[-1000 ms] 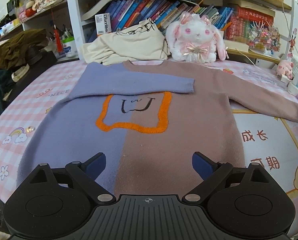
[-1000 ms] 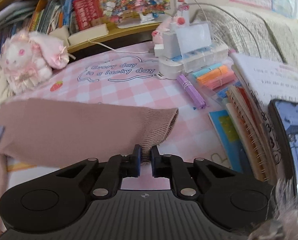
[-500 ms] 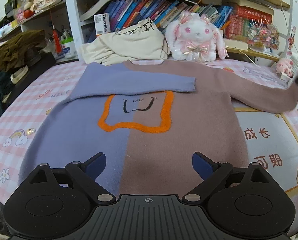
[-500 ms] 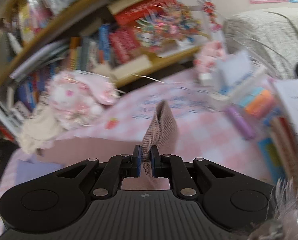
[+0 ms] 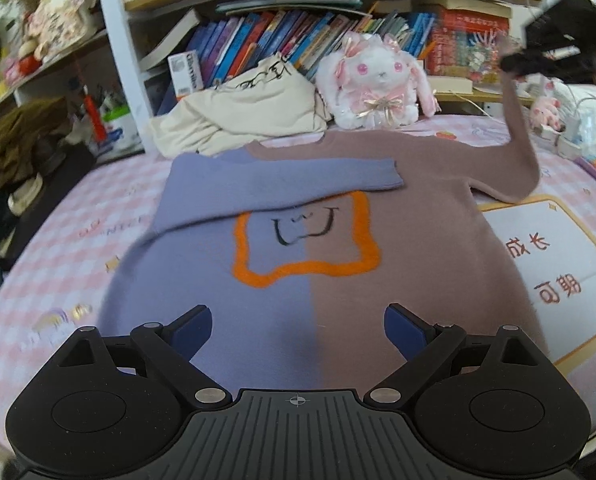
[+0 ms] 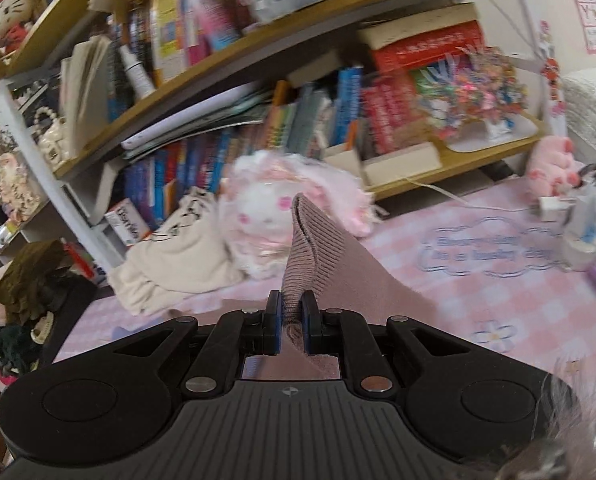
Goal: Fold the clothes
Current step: 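Lift the mauve sleeve with the right gripper, fold it across the body, release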
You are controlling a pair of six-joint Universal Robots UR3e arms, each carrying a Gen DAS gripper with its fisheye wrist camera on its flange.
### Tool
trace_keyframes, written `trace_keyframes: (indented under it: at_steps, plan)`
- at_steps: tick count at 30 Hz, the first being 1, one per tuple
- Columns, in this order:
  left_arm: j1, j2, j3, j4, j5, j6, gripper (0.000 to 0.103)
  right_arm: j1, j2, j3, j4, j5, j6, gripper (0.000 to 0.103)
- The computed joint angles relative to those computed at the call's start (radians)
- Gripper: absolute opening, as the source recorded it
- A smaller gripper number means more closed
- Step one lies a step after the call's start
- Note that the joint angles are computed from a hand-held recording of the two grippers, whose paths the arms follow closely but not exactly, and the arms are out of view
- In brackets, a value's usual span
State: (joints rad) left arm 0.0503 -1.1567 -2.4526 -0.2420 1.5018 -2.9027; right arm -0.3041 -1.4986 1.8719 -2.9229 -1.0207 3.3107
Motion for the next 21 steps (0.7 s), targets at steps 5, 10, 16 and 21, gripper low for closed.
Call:
trace_keyframes:
  at_steps: [5,10,16,21]
  plan:
    - [0.295,0.192,-0.057,-0.165,-0.275,0.219,0.095,0.178,0.101,-0.133,-0.02,-0.144,0.079,0.01]
    - [0.542,0.332,-0.068,-0.384,-0.47,0.434,0.101,0.326,0.223,-0.312,0.009,-0.269,0.174,0.01]
    - [0.762,0.37,-0.035,-0.587,-0.604,0.607,0.101,0.492,0.393,-0.582,0.1,-0.402,0.243,0.01]
    - [0.938,0.408,0.019,-0.897,-0.738,0.849,0.101,0.591,0.535,-0.792,0.195,-0.482,0.252,0.01]
